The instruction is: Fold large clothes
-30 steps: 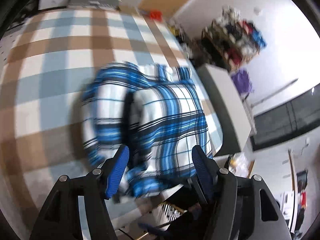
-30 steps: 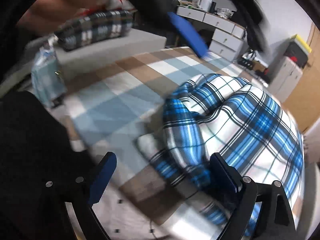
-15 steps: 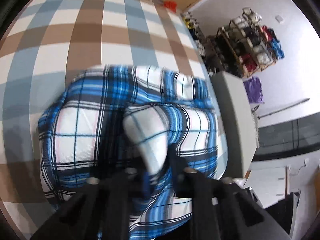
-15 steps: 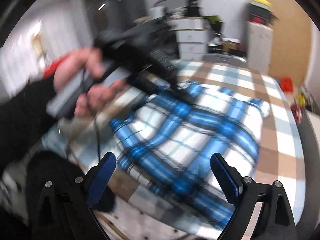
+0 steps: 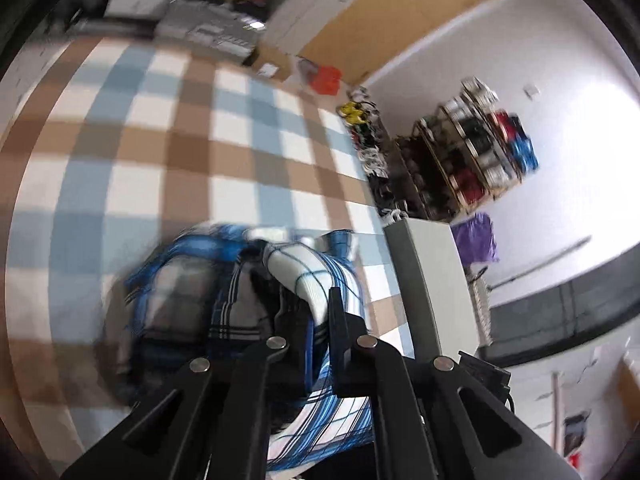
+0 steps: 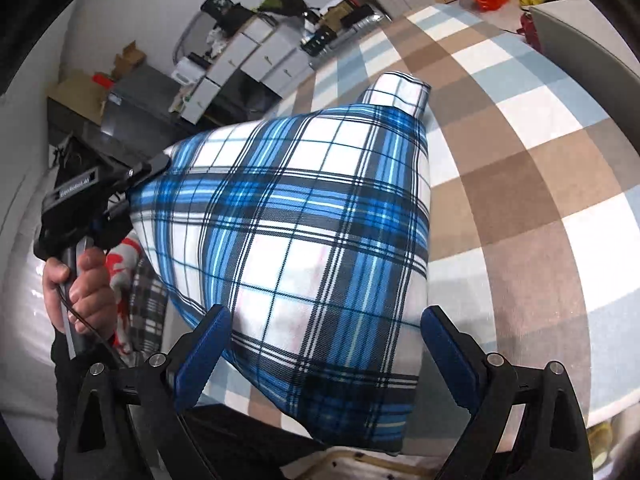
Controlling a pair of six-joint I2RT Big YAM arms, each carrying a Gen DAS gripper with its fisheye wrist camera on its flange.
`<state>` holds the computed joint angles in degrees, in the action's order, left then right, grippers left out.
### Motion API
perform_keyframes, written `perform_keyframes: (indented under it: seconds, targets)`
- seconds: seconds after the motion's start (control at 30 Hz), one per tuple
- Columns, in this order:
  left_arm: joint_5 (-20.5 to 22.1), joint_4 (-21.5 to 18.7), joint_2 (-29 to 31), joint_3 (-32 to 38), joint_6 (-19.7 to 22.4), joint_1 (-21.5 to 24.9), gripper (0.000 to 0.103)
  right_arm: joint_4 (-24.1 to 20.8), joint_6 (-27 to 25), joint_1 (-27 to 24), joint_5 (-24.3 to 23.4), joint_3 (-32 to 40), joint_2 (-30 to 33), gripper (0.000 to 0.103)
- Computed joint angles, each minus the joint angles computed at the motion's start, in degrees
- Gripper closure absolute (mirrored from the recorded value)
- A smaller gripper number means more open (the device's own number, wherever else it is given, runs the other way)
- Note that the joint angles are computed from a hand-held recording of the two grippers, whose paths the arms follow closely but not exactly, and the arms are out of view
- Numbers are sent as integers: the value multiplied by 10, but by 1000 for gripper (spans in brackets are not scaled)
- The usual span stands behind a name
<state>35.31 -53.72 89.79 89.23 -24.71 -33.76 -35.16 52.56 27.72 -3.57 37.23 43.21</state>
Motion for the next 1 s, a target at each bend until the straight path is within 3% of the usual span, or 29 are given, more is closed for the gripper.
perform_keyframes:
  seconds: [0.23, 0.4, 0.57, 0.73, 0.8, 0.87, 0.93, 1.0]
  targets:
    - [27, 31, -20, -120, -26, 38, 102, -44, -21, 41, 49, 24, 51, 3]
    - [10, 62, -63, -159, -29, 40, 102, -68, -34, 69, 91, 38, 77, 0]
    - [-15, 76, -118, -143, 41, -10, 102, -64, -29, 72, 97, 33, 76, 0]
    - [-30, 64, -81, -121, 89, -63, 100, -56, -26, 69, 94, 29, 72, 0]
    - [-51, 68, -54, -131, 66, -64, 100, -43, -21, 57, 80, 21, 54, 0]
    - [-32, 82, -29, -152, 22, -50, 100, -4, -15, 35, 63, 4, 17, 0]
    - [-43, 82, -17, -167, -27, -41, 100, 30, -10, 29, 80, -4, -30, 0]
    - [-44, 79, -17, -171, -32, -34, 100, 60, -32, 19, 74, 7, -40, 0]
